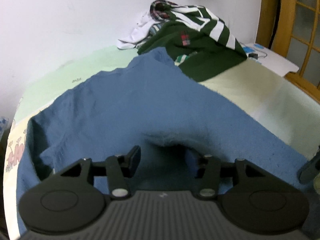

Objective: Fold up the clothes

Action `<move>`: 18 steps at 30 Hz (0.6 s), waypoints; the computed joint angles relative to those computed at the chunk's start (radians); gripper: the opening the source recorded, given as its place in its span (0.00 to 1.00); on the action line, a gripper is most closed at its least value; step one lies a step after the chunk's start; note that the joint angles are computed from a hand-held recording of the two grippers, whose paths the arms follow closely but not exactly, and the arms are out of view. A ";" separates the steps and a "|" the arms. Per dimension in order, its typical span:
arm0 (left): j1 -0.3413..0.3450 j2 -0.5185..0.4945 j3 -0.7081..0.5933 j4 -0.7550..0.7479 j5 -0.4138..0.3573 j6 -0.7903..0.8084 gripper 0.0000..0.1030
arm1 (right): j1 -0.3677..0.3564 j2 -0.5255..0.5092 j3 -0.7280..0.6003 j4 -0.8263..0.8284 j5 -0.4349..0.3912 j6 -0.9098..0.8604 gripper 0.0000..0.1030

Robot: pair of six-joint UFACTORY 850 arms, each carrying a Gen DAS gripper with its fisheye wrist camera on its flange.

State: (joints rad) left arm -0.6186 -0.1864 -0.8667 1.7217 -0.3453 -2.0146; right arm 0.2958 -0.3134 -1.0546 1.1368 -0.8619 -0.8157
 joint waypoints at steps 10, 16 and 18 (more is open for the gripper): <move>-0.004 0.049 0.028 -0.084 -0.096 0.097 0.53 | 0.073 0.086 0.057 -0.134 0.126 -0.116 0.06; -0.021 0.059 0.003 -0.057 -0.126 0.080 0.58 | 0.114 0.088 0.032 -0.312 0.128 -0.079 0.09; -0.038 0.037 -0.014 -0.060 -0.134 0.108 0.60 | 0.128 0.084 0.021 -0.404 0.155 -0.045 0.13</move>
